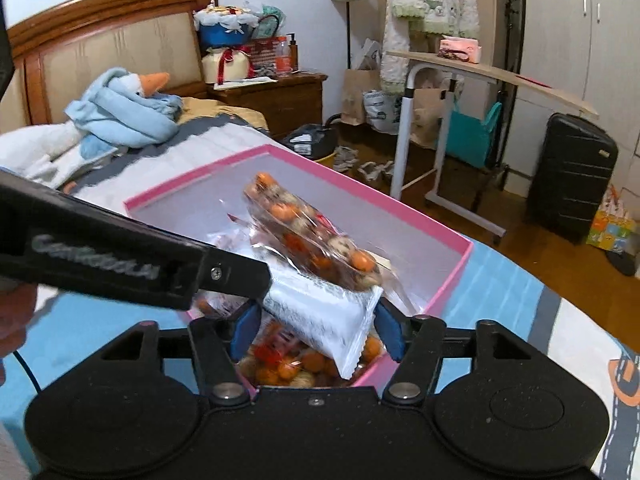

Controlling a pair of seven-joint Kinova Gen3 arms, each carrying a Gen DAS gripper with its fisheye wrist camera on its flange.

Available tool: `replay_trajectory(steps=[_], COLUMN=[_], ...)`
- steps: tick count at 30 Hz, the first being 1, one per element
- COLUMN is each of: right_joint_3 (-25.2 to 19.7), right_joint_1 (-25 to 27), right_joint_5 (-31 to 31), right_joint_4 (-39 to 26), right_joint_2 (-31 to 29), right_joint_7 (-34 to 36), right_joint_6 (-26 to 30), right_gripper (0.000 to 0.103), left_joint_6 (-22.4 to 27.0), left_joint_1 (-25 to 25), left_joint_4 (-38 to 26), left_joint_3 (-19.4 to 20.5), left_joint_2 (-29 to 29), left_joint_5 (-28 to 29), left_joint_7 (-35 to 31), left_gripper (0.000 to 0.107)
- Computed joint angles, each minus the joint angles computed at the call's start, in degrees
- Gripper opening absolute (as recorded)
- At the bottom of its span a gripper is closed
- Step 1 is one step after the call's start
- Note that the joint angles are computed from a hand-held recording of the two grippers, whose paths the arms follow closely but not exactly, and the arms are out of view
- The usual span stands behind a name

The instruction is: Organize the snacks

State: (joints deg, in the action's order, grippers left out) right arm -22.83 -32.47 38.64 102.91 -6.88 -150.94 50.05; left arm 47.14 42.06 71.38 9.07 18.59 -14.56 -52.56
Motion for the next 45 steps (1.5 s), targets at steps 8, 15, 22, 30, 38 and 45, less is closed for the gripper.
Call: replay_trajectory(steps=[8, 15, 22, 30, 38, 45], right_joint_3=[-3.03, -5.89, -13.36, -18.61, -21.97, -24.61], right_joint_1=[-0.13, 4.79, 11.87, 19.56, 27.48, 34.61], right_joint_5=[3.07, -3.39, -4.76, -9.29, -15.41, -21.51], right_joint_4=[0.80, 1.70, -0.70, -1.89, -4.76, -8.45], right_joint_2=[-3.73, -11.31, -17.31, -25.18, -30.35, -32.33], right_joint_7=[-4.28, -7.45, -8.73, -8.29, -4.51, -0.12], right_joint_6=[4.73, 7.76, 15.25, 21.07, 25.66, 29.39], right_gripper=[0.082, 0.082, 0.082, 0.083, 0.083, 0.084], left_joint_6=[2.02, 7.17, 9.72, 10.85, 12.52, 12.79], left_joint_1=[1.80, 2.56, 5.96, 9.03, 11.41, 12.61], left_joint_4=[0.62, -1.23, -2.94, -1.25, -0.01, 1.27], left_joint_3=[-0.59, 1.40, 3.89, 6.58, 8.32, 9.92], left_joint_2=[-1.94, -4.69, -7.30, -10.01, -10.81, -11.85], left_joint_5=[-4.08, -5.41, -10.01, -14.73, -18.53, -21.19], left_joint_7=[2.81, 3.08, 3.19, 3.88, 7.12, 8.67], left_gripper=[0.056, 0.062, 0.065, 0.078, 0.079, 0.081])
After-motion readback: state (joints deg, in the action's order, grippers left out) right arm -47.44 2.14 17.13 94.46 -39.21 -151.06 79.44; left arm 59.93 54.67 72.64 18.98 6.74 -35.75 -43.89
